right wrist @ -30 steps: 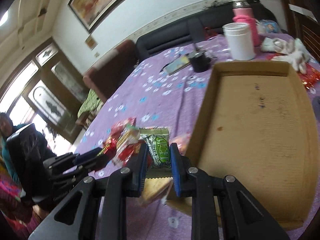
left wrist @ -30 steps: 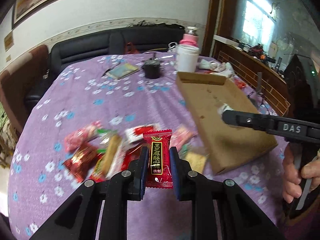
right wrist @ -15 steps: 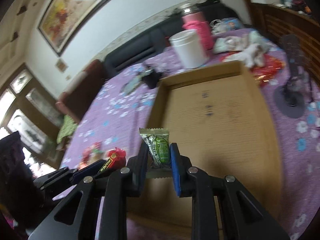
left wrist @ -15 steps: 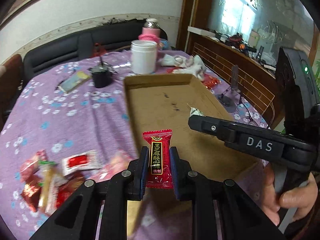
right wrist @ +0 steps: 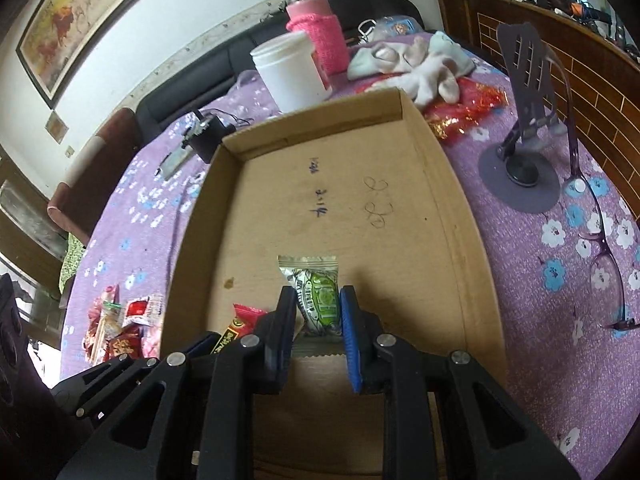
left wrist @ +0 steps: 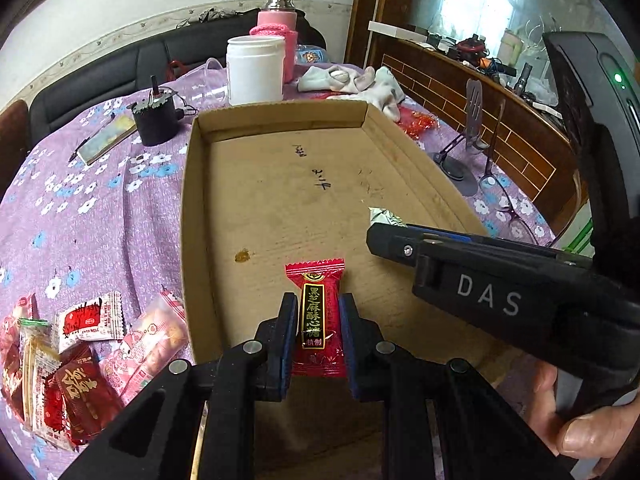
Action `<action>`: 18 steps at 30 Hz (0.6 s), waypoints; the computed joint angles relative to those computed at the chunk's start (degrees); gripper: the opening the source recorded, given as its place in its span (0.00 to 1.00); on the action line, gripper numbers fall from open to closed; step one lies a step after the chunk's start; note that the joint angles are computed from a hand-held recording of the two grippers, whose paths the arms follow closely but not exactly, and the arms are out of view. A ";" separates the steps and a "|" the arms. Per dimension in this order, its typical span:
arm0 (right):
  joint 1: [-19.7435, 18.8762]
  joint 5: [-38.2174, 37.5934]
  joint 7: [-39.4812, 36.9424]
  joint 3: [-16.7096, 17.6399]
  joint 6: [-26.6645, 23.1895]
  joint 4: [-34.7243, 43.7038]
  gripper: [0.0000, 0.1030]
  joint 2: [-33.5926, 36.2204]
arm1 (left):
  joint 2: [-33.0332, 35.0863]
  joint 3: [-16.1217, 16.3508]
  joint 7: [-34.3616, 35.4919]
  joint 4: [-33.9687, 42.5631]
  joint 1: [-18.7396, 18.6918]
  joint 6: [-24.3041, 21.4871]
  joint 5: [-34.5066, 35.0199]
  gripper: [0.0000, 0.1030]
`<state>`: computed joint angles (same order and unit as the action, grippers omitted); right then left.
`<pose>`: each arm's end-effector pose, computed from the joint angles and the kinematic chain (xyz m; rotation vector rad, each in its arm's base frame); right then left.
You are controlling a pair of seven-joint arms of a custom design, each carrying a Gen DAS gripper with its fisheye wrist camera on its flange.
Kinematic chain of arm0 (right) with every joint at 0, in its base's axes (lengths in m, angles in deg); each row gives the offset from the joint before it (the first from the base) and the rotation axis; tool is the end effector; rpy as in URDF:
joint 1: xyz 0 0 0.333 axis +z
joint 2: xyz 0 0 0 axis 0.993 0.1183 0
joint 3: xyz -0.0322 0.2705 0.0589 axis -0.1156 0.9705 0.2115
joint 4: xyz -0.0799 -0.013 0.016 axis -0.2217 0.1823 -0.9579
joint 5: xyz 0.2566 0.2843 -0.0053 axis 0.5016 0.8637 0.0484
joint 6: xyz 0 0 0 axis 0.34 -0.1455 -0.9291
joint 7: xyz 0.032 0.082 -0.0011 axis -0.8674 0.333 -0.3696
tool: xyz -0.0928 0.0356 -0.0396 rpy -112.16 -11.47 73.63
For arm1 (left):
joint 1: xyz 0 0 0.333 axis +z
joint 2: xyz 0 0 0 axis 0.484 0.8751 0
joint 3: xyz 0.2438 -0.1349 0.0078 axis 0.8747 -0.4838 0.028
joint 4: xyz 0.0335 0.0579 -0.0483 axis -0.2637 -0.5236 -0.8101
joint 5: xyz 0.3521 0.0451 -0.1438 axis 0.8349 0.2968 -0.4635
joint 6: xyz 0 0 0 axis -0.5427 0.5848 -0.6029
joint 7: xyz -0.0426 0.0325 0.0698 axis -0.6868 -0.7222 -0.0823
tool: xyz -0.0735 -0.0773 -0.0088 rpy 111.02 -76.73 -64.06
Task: Organize snacks
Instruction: 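Carry the red candy bar and green packet over the cardboard tray with both grippers, then open both grippers to drop the snacks into the cardboard tray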
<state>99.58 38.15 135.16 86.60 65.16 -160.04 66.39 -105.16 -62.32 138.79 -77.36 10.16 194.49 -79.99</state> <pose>0.4885 0.2262 0.5276 -1.6890 1.9204 -0.2625 0.4521 -0.2293 0.5034 -1.5746 2.2463 -0.8473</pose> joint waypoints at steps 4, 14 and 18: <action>0.04 -0.13 0.51 0.04 -0.71 0.60 0.21 0.60 | 0.14 0.20 0.15 0.03 0.02 -0.32 -0.54 0.20; 0.17 -0.55 1.30 -0.11 -1.39 1.16 0.21 1.01 | -0.21 0.05 0.20 -0.32 0.01 -0.68 -0.37 0.20; 0.05 -1.52 2.01 0.03 -1.66 1.33 0.21 0.96 | -0.43 0.09 0.35 -0.33 -0.07 -0.95 -0.46 0.20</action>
